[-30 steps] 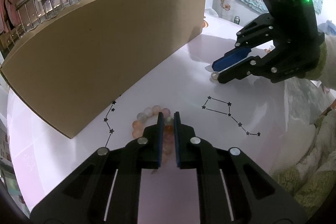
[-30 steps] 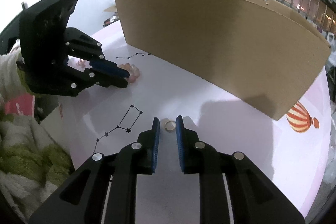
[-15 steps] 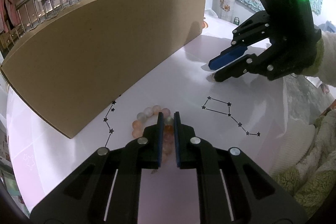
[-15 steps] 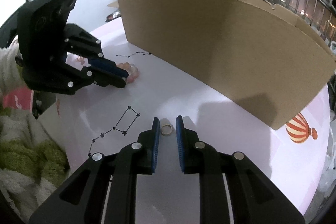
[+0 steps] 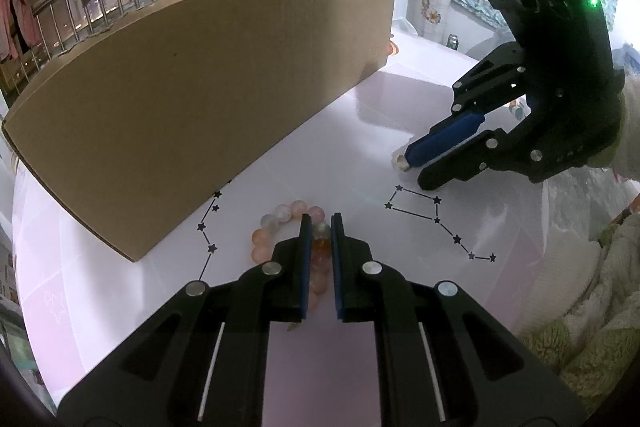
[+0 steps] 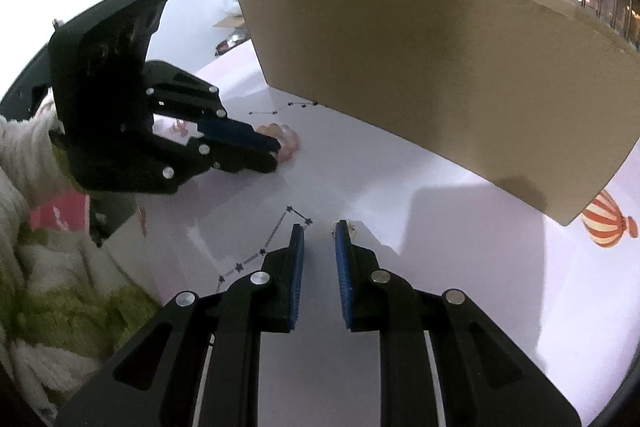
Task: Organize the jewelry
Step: 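Close the left gripper on the pink bead bracelet while the right gripper grasps the gold ring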
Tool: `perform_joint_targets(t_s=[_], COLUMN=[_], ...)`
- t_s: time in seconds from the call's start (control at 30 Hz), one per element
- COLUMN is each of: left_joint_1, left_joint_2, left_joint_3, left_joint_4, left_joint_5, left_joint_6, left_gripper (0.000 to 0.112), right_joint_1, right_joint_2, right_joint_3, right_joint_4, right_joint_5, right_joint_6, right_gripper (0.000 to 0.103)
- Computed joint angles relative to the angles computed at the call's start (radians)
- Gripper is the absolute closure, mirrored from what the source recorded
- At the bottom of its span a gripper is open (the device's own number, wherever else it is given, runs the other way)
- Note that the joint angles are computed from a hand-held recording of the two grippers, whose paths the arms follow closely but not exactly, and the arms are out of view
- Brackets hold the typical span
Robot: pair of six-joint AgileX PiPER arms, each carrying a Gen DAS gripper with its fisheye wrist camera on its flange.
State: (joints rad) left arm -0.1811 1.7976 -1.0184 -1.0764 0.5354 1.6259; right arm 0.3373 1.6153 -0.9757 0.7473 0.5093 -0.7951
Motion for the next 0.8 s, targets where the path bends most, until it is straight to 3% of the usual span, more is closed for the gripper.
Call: perform_joint_targets(t_s=[0.17, 0.4, 0.57, 0.8], left_joint_1=[0.001, -0.005, 0.0, 0.007], left_joint_2=[0.0, -0.005, -0.005, -0.003], left_joint_3=[0.001, 0.0, -0.003, -0.003], left_joint_4=[-0.001, 0.015, 0.024, 0.016], left_joint_5=[0.002, -0.003, -0.002, 0.003], left_joint_6=[0.003, -0.009, -0.021, -0.021], left_gripper=[0.104, 0.104, 0.104, 0.104], right_joint_1=[0.005, 0.02, -0.007, -0.03], right_joint_2=[-0.025, -0.005, 0.03, 0.046], right_joint_3=[0.017, -0.053, -0.111, -0.112], right_joint_4=[0.0, -0.225, -0.232, -0.144], right_joint_5=[-0.004, 0.013, 0.084, 0.104], right_joint_6=[-0.006, 0.057, -0.011, -0.044], right_gripper=[0.086, 0.087, 0.086, 0.086])
